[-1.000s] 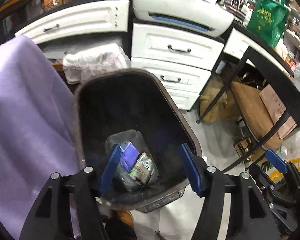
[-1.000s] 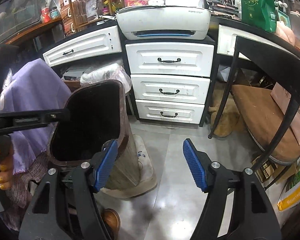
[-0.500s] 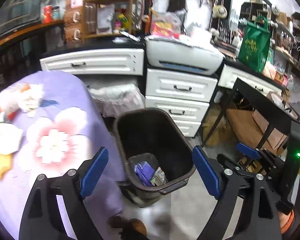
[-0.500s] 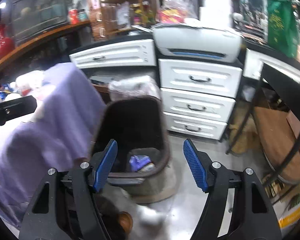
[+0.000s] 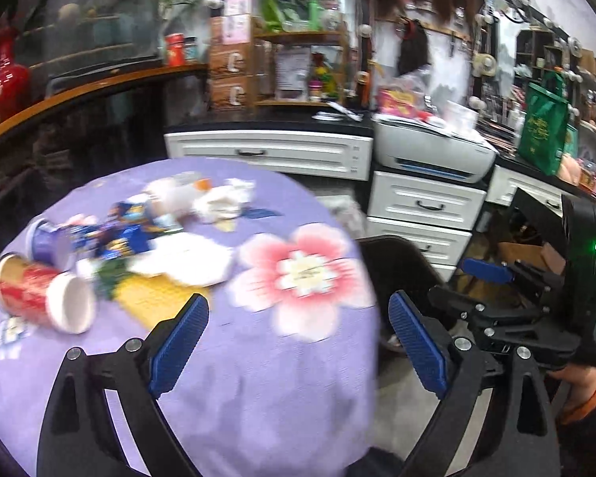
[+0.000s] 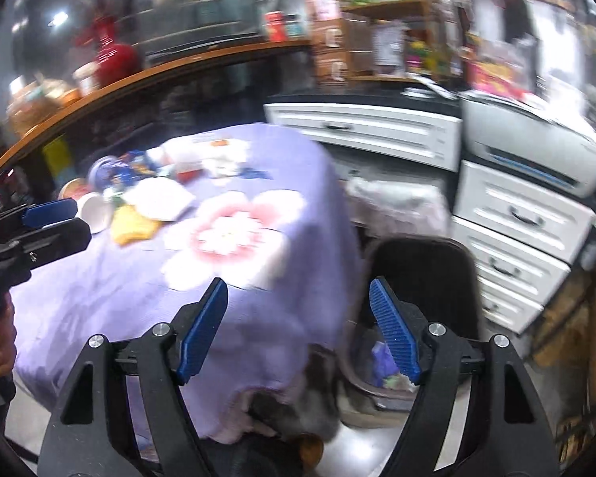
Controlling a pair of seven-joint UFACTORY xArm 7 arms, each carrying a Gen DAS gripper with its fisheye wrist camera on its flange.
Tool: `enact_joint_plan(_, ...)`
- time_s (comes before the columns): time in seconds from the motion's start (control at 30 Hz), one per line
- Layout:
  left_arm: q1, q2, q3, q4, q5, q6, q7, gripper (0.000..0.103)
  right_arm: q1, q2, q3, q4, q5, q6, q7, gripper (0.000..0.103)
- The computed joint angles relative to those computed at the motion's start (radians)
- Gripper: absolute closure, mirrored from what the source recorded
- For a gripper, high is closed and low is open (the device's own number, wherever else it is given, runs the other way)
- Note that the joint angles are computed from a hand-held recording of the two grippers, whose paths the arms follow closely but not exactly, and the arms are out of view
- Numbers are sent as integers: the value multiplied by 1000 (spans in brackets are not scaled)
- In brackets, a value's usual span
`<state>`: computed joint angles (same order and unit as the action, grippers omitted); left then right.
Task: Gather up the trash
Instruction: 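Move both open tools back over the table, then grasp the white tissue with the right tool while the left tool grasps the yellow foam net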
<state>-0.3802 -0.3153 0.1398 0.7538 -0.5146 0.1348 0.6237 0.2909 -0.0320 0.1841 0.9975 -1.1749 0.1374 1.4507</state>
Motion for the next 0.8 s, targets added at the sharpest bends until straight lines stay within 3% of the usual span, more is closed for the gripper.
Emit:
enact_joint_plan(0.1,38,-35,30,-28,15,12,19,12,35,76,7,77,126,-27,-148,29)
enact_joint_plan(0.2,72,-63,66,-54,34,13,45,12,58,155,29,153,328,-53,-362,29)
enact_joint_plan(0.3,123,-68,82,-61,63,20,42,12,71,242,63,261,459,-17,-527,29)
enact_joint_plan(0.43,131,-78,139,-59,44,33,75,12,62,371,139,434,624,56,-760,29)
enact_joint_plan(0.57,139,-79,166,-53,22,48,108,12,96,495,158,621,701,150,-931,29)
enact_joint_plan(0.8,125,-84,209,-47,-59,81,195,12,205,697,99,944,793,317,-1075,29)
